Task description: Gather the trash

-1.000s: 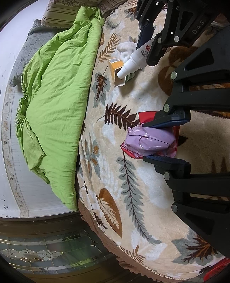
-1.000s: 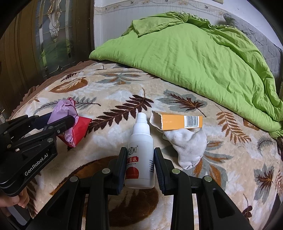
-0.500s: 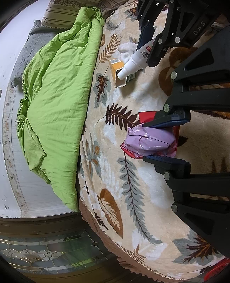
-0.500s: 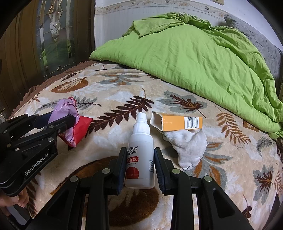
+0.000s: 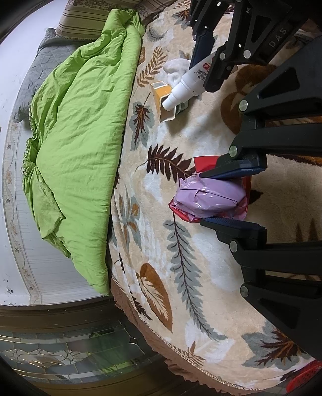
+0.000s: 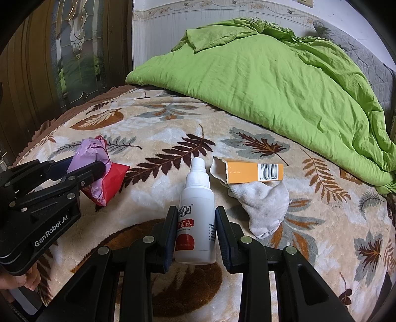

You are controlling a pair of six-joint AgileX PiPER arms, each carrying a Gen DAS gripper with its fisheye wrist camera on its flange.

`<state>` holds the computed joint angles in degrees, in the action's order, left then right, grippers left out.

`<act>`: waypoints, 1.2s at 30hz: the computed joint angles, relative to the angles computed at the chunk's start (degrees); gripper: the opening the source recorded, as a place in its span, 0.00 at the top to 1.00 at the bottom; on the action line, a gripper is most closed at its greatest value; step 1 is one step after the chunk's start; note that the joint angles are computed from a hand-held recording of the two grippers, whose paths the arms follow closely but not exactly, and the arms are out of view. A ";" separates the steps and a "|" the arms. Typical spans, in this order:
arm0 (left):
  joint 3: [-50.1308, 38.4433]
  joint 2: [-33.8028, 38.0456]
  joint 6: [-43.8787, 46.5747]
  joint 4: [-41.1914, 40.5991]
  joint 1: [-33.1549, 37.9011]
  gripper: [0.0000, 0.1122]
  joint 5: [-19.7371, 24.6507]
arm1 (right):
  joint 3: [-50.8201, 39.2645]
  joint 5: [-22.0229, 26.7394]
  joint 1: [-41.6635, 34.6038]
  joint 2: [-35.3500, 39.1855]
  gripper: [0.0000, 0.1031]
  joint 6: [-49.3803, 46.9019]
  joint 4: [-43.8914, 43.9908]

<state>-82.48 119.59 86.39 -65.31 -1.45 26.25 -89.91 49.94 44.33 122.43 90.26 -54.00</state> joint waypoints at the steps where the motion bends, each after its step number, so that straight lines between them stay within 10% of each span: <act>1: -0.13 0.02 -0.38 0.45 0.07 0.75 0.17 | -0.01 -0.02 -0.06 -0.02 0.68 -0.04 0.00; 36: -0.67 0.43 1.26 -0.34 0.26 0.75 -0.34 | -0.39 0.09 0.07 0.42 0.68 0.02 0.14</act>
<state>-83.15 120.02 87.65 -65.64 -1.19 25.91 -90.31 50.03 44.40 122.86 90.29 -53.86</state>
